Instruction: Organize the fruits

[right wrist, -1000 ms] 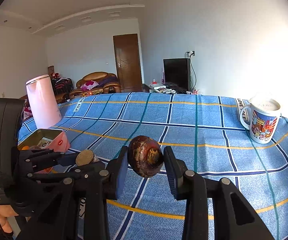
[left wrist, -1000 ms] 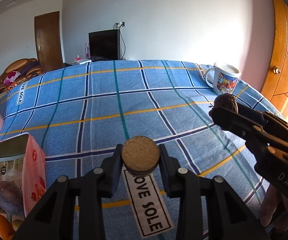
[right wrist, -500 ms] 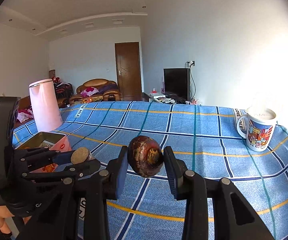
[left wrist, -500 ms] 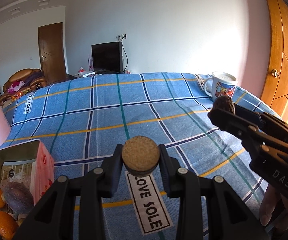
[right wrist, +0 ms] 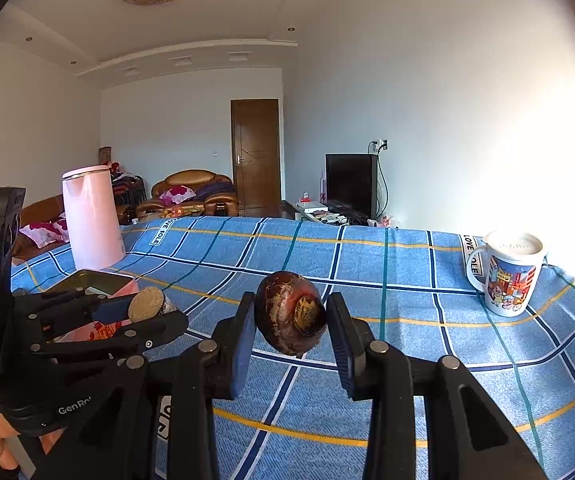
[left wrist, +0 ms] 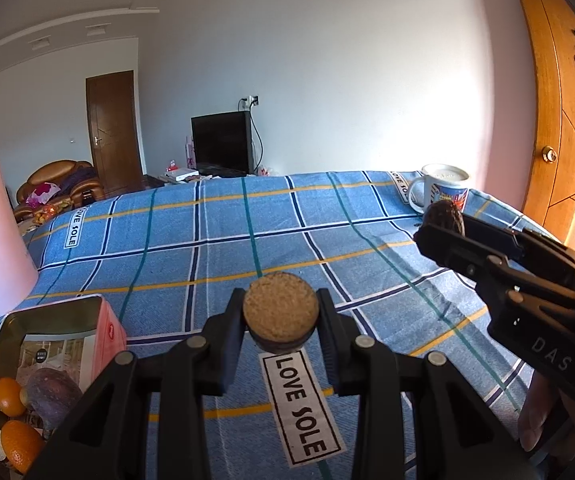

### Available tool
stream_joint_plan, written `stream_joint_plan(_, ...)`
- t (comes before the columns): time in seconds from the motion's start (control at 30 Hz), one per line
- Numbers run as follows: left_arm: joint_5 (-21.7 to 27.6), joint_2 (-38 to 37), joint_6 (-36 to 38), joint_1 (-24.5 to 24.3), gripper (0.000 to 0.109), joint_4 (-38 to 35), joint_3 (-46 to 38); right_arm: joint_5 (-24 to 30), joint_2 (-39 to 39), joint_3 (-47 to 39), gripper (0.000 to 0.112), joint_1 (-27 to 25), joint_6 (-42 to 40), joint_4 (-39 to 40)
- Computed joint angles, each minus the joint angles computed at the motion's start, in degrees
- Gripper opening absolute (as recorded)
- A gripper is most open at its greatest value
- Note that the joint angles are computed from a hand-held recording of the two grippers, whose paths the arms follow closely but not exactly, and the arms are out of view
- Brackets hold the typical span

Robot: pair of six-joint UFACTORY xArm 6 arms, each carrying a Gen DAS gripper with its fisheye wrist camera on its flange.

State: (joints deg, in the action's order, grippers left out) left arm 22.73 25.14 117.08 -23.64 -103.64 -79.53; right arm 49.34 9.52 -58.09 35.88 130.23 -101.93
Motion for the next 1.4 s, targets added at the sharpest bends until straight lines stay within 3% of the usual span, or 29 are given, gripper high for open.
stream_joint_plan(0.37, 3.07, -2.38, 7.44, 1.67, 0.036, -6.99, 2.98, 2.63, -0.26, 0.61, 0.037, 2.04, 0.58, -0.91)
stream_joint_plan(0.63, 5.46, -3.1, 4.4, 3.5, 0.036, -3.94, 4.08, 2.76, 1.1, -1.17, 0.037, 3.68, -1.47, 0.23)
stream_joint_plan(0.87, 8.95, -2.89, -6.51, 6.69, 0.035, 8.29, 4.48, 2.64, 0.21, -0.09, 0.037, 4.73, -0.1, 1.45)
stream_joint_plan(1.0, 10.24, -2.35, -14.43, 6.88, 0.042, 17.57, 4.39, 3.35, -0.4, 0.61, 0.037, 6.29, 0.21, 0.94)
stream_joint_plan(1.07, 8.84, -2.6, -14.99, 5.88, 0.048, 20.32, 5.08, 3.37, -0.55, 0.81, 0.037, 6.68, 0.26, 0.45)
stream_joint_plan(1.3, 4.3, -0.98, -25.73, 3.18, 0.048, 34.44, 5.0, 2.98, -1.94, 2.56, 0.037, 7.0, 3.34, -1.34)
stream_joint_plan(1.4, 5.27, 0.13, -30.34, 3.17, 0.047, 39.96, 4.02, 2.55, -2.09, 2.74, 0.037, 6.9, 3.77, -1.78)
